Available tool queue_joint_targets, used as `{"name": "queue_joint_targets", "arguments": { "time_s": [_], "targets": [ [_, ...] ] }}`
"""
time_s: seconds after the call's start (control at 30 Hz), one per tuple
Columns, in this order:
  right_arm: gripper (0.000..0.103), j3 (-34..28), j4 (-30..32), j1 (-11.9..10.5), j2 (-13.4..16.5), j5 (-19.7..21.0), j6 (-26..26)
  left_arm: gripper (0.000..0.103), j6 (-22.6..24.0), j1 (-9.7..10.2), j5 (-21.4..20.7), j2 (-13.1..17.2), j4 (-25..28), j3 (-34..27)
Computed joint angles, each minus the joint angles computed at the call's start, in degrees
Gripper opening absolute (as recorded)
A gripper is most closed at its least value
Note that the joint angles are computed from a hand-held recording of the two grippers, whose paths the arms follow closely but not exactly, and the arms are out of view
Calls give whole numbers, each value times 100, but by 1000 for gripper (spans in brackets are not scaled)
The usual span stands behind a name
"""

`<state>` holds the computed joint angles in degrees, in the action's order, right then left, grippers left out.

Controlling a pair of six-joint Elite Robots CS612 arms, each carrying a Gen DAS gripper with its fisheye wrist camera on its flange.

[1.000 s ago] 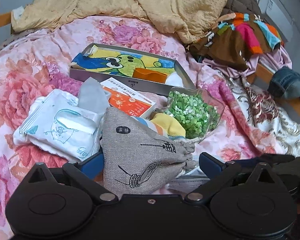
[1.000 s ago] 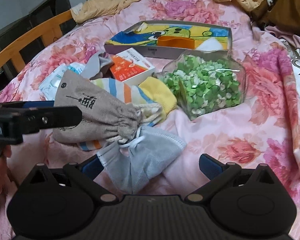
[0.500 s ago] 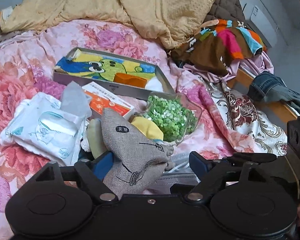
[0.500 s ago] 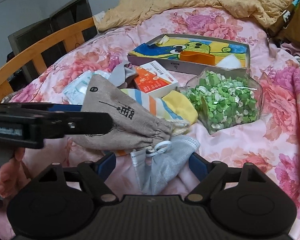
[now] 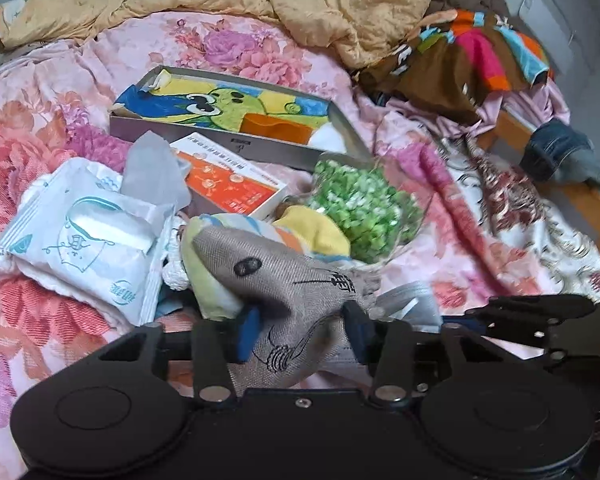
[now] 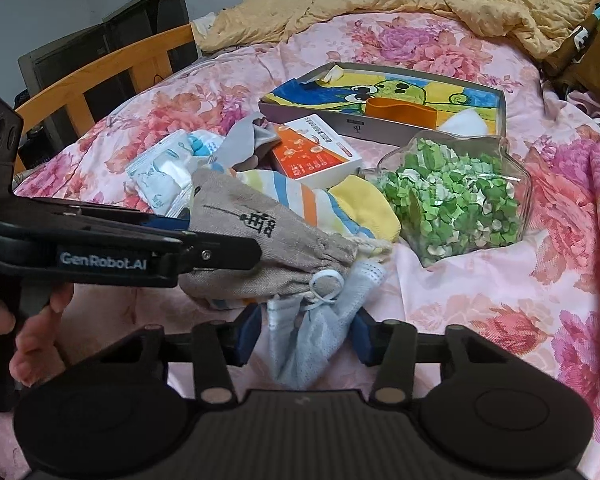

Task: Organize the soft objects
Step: 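Close the left tool on the beige pouch while the right tool grasps the grey mask, then carry the beige pouch with the left tool while the right tool carries the grey mask to the tray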

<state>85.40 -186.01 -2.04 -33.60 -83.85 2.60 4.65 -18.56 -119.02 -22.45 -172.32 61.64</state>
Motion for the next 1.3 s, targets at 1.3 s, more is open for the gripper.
{"name": "queue_joint_targets", "arguments": {
  "time_s": [1.3],
  "targets": [
    [13,102,-3022,81,276,-1285,235,9,-1996,154,-242,154,-1692,-195]
  ]
}}
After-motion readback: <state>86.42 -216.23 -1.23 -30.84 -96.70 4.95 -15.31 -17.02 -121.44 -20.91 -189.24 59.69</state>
